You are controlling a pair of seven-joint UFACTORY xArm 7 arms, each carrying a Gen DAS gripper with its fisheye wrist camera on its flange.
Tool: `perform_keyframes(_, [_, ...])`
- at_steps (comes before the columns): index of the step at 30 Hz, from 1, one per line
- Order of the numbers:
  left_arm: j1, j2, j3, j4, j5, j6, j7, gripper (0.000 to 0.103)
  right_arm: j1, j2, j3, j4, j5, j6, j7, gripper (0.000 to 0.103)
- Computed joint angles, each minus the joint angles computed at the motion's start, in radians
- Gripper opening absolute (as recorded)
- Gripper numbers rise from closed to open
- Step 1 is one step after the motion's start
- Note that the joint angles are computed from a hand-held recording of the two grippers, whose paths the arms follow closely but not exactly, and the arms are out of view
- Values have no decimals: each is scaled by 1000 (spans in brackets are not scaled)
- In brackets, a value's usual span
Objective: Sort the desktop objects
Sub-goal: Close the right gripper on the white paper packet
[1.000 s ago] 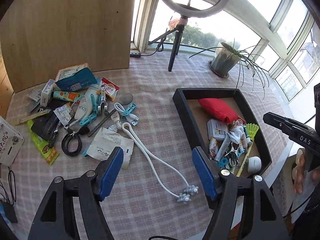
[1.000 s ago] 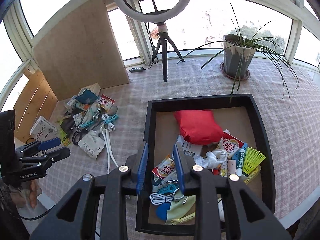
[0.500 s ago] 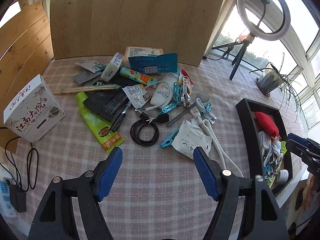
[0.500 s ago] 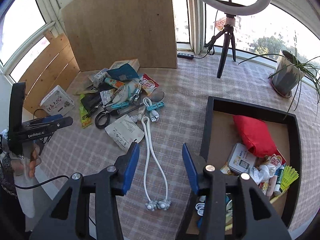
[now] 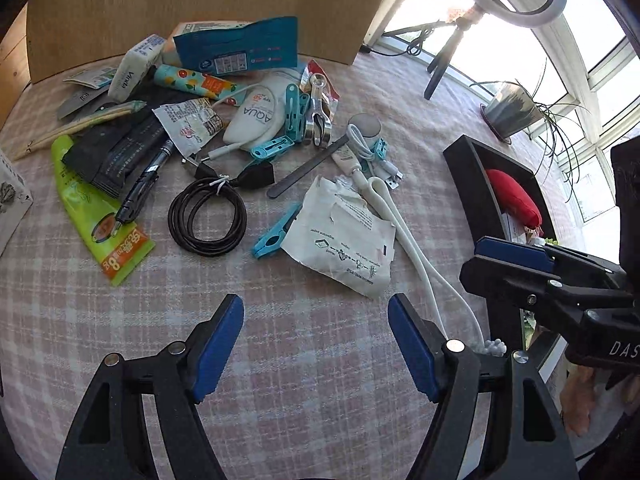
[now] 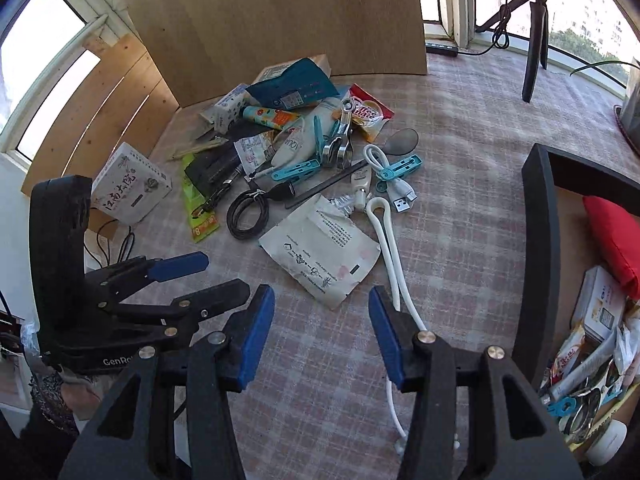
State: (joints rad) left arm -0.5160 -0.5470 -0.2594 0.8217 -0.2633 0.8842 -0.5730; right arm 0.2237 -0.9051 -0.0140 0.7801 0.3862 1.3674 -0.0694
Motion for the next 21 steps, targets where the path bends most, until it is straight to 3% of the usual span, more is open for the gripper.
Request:
perform_keyframes(9, [-32, 123, 8, 0, -81, -112, 6, 70, 32, 267, 35, 46, 44, -118, -24, 49])
perform_keyframes(17, [-44, 146, 31, -22, -142, -205, 16, 60, 37, 394, 46, 74, 35, -143, -68, 52])
perform_keyframes(21, [-59, 144, 46, -28, -178, -214, 35, 44, 46, 398, 17, 67, 98, -99, -99, 54])
